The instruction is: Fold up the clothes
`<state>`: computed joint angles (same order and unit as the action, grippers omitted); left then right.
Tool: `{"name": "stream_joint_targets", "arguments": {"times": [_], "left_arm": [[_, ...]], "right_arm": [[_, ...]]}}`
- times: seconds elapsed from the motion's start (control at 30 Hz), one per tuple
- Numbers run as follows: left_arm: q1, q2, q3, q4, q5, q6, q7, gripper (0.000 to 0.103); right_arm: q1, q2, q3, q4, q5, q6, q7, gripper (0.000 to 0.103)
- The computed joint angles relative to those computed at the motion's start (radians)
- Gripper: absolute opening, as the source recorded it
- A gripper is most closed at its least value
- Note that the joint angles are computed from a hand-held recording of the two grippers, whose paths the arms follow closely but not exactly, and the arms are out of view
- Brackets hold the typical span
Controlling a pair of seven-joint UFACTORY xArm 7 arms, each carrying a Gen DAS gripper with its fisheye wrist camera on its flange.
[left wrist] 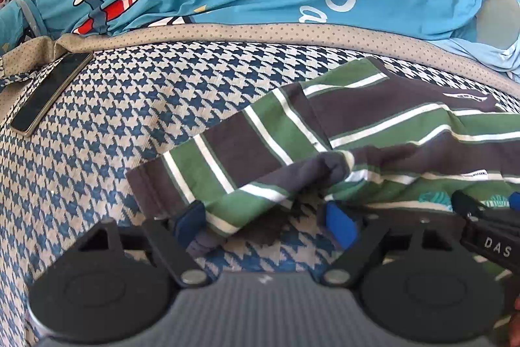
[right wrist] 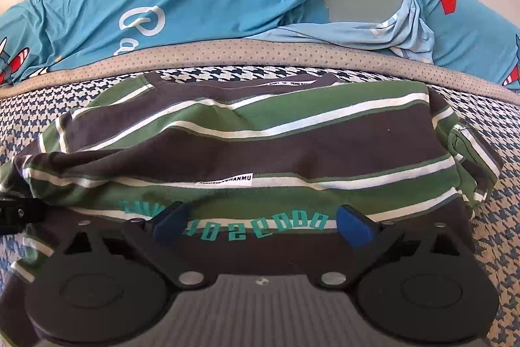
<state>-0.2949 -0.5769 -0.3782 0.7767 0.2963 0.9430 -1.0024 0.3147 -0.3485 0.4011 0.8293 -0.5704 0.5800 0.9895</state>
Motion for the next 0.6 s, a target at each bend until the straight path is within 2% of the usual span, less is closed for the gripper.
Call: {"name": "stream_joint_targets", "arguments": {"times": [0.17,0.23,0.4,0.43,0.5,0.6], "left_arm": [[0.008,0.003,-0.014,0.009,0.018,0.014,-0.011,0.06],[0.024,0.017,-0.035,0.029,0.047,0.061,-0.029,0.041],[0.029,-0.008,0.014,0.011,0.02,0.073,-0.067,0.04],[0.035,-0.009,0.007,0.015,0.03,0.083,-0.072,0.04],[0.047,-0.008,-0.01,0.026,0.055,0.108,-0.081,0.042],[0.045,-0.031,0.015,0.013,0.033,0.1,-0.095,0.044]], "right_arm": [[-0.017,-0.005,0.02,-0.011,-0.045,-0.01,0.039,0.103],[-0.016,-0.004,0.02,-0.013,-0.053,-0.012,0.045,0.103],[0.002,-0.003,0.003,0.009,-0.028,0.001,0.001,0.102],[0.003,-0.005,0.002,0.013,-0.027,0.001,-0.006,0.102],[-0.007,-0.019,0.013,0.008,-0.055,-0.029,0.01,0.101],[-0.001,-0.029,0.01,0.001,-0.051,-0.101,-0.013,0.098]]}}
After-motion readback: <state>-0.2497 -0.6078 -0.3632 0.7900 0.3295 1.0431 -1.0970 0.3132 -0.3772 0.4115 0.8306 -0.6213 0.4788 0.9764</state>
